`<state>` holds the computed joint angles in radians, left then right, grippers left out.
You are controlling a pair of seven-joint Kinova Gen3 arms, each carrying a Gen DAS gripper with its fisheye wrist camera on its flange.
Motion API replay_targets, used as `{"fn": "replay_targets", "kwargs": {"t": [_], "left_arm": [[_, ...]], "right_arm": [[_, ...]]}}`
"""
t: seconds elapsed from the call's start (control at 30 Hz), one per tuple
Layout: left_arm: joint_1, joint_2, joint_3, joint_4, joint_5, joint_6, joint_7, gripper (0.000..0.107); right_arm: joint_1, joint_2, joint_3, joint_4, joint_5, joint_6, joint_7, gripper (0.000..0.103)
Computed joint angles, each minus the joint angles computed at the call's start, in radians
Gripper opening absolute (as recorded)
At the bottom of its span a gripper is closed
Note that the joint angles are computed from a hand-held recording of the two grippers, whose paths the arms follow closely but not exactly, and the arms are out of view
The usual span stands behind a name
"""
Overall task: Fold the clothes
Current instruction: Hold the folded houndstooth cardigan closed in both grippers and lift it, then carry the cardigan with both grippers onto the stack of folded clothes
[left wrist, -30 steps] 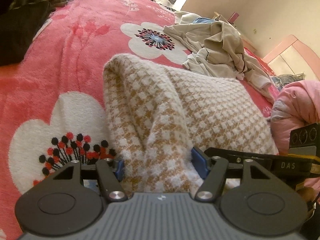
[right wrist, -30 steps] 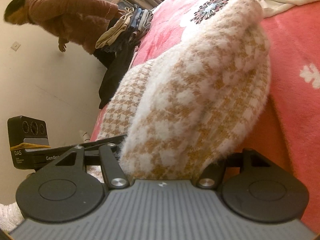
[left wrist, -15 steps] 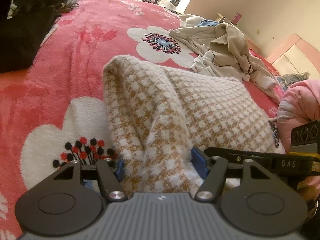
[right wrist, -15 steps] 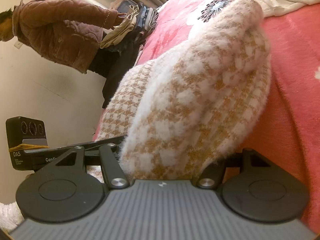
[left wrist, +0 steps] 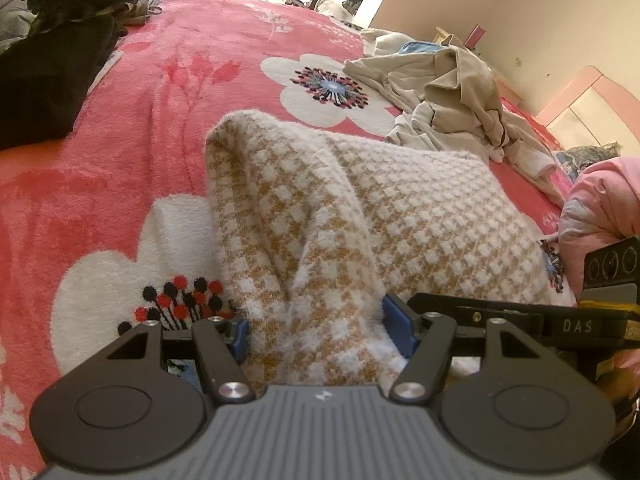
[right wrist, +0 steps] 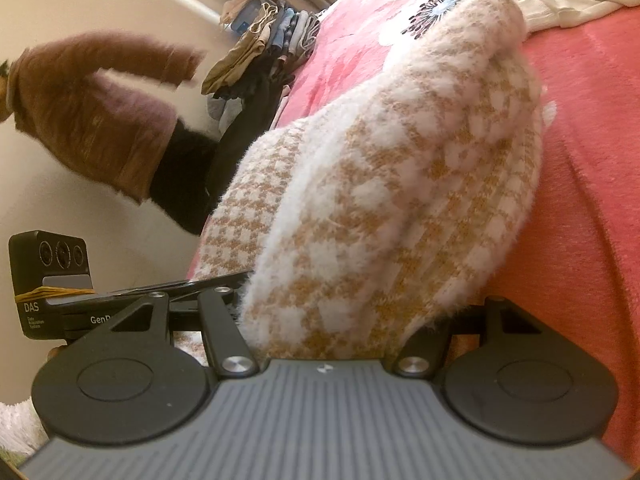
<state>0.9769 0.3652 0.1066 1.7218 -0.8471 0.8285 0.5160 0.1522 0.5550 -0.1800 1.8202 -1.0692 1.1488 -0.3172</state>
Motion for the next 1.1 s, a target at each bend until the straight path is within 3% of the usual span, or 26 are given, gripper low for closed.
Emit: {"fn": "replay_targets", "kwargs": {"t": [0.2, 0.37, 0.57, 0.63, 0.77, 0.9, 1.1], "left_arm": [[0.030, -0.047, -0.010, 0.034, -0.104, 0.056, 0.093, 0.065], [-0.004, -0.154, 0.008, 0.112, -0.222, 0.096, 0.183, 0.065], [-0.112, -0.336, 0.016, 0.278, -0.304, 0.092, 0.284, 0.065], [-0.166, -0.400, 0.009, 0.344, -0.305, 0.078, 0.287, 0.065], [-0.198, -0.521, -0.148, 0.440, -0.268, 0.021, 0.154, 0.065], [-0.207, -0.569, -0.334, 0.480, -0.270, -0.052, -0.008, 0.065], [-0.234, -0.605, -0.611, 0.521, -0.261, -0.273, -0.238, 0.065]], "right_arm": [[-0.044, -0.054, -0.009, -0.051, 0.009, 0.002, -0.038, 0.061], [-0.131, -0.100, -0.065, -0.253, 0.130, 0.015, -0.193, 0.061], [-0.395, -0.078, -0.025, -0.531, 0.246, -0.002, -0.417, 0.061], [-0.471, -0.032, -0.054, -0.624, 0.294, -0.036, -0.489, 0.060], [-0.585, 0.105, -0.141, -0.798, 0.369, -0.108, -0.573, 0.060], [-0.647, 0.226, -0.213, -0.858, 0.339, -0.245, -0.567, 0.060], [-0.725, 0.407, -0.236, -1.074, 0.354, -0.236, -0.672, 0.060]]}}
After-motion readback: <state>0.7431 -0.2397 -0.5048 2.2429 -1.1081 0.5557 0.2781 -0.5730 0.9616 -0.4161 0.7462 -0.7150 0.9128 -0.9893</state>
